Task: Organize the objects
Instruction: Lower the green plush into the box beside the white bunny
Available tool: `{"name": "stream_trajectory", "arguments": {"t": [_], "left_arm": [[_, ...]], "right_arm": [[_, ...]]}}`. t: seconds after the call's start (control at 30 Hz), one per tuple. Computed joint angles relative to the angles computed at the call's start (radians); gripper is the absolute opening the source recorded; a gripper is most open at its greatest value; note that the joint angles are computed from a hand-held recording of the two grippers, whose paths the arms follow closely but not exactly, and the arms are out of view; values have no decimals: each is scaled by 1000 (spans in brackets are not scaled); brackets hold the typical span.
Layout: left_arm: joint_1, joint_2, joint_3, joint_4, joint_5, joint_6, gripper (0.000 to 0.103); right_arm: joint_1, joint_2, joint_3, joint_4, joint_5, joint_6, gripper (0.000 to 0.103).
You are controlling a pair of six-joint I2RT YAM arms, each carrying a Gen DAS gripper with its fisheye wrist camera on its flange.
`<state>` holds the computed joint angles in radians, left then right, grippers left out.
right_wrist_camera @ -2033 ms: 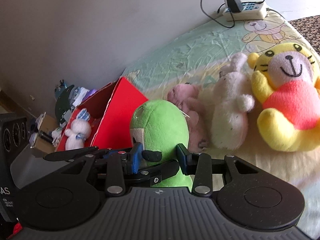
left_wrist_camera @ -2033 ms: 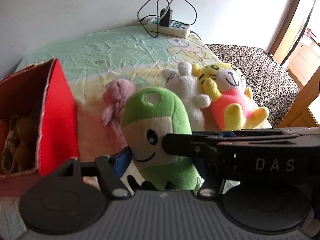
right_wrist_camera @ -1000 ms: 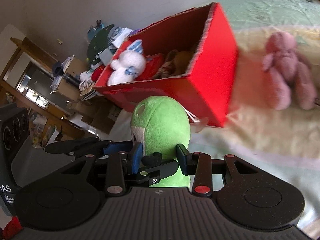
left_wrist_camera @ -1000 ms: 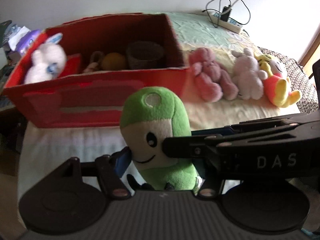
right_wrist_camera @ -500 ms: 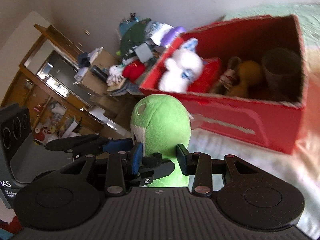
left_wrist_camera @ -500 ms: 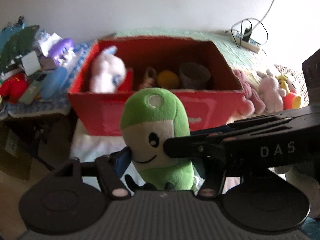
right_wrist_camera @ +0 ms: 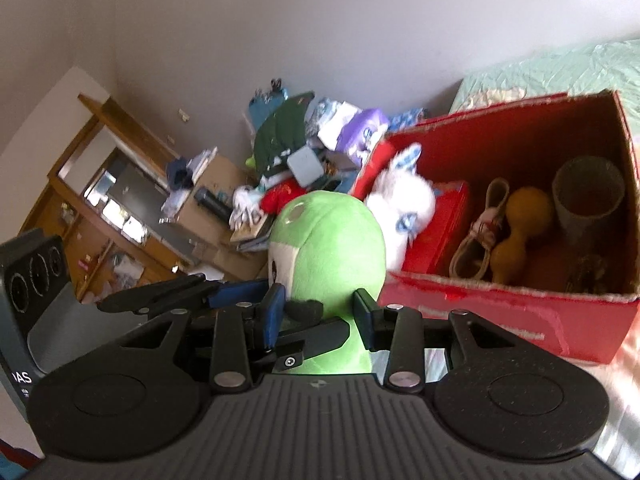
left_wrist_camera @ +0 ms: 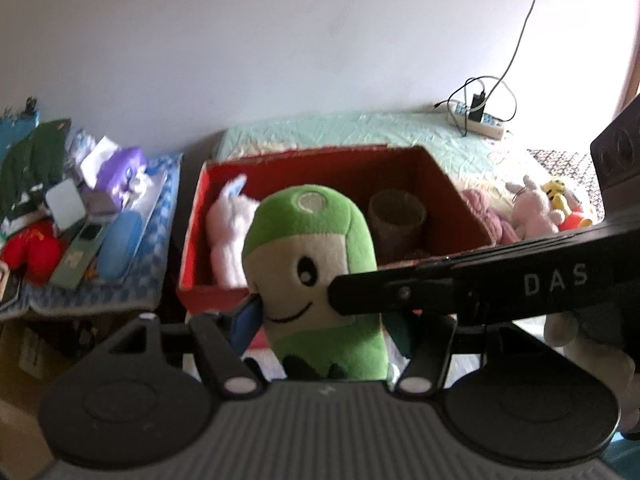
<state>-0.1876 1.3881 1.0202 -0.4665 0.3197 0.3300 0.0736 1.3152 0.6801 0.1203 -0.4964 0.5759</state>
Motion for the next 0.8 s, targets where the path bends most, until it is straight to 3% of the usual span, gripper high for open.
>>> {"name": "stream_trajectory", "arguments": {"t": [0.2,0.33,0.8], "left_arm": [[-7,47,54,29,31,13,64],[-19,90,92,61,36,14,64],[-45,394,294,129,32,-11,64]], "right_arm": [[-26,16,6,59,17,55,41],[-23,34,32,73,72,24,41],[-48,291,144,177,156,54,41]]}}
